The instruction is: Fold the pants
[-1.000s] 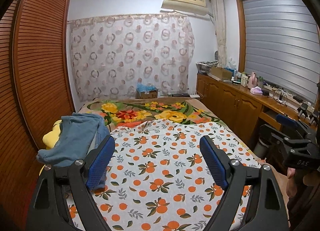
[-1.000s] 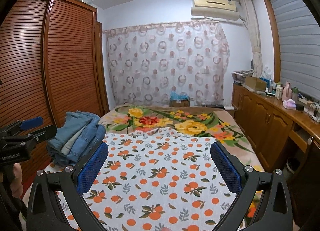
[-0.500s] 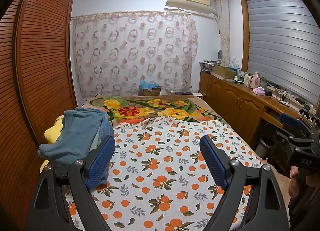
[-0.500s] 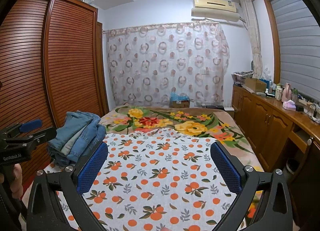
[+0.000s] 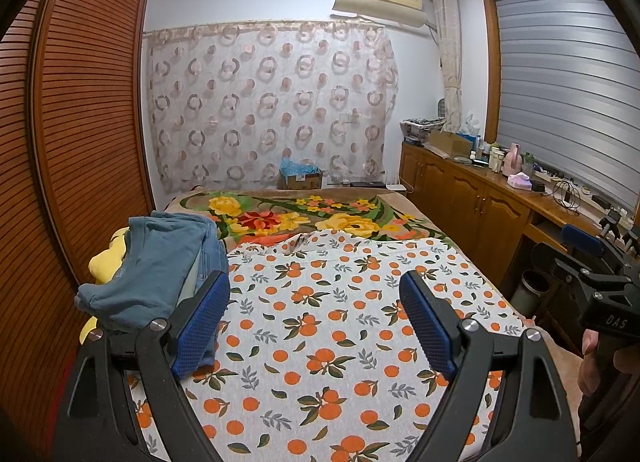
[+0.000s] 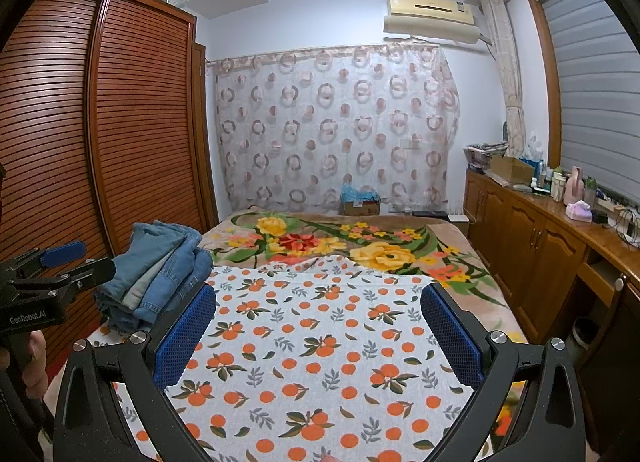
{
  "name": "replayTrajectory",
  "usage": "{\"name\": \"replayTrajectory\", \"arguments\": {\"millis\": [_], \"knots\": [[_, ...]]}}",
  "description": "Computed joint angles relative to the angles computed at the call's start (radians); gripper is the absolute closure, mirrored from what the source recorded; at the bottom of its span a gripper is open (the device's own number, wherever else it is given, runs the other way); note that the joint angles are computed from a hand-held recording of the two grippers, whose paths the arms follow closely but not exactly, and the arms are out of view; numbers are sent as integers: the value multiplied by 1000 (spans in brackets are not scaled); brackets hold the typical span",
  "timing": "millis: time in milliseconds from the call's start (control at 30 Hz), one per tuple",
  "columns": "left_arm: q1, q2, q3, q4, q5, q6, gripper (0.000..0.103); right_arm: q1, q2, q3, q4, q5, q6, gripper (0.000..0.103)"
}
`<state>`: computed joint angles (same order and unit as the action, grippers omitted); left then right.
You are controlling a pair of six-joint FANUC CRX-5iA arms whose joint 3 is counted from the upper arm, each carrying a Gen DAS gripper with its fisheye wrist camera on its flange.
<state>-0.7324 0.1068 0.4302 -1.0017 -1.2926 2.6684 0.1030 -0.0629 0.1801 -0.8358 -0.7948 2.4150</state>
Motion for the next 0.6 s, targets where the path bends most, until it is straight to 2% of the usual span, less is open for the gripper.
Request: {"name": "replayTrajectory", "arguments": {"millis": [600], "knots": [[1, -1, 1, 1, 1, -2, 16, -2, -2, -2, -5, -3, 4, 1]]}}
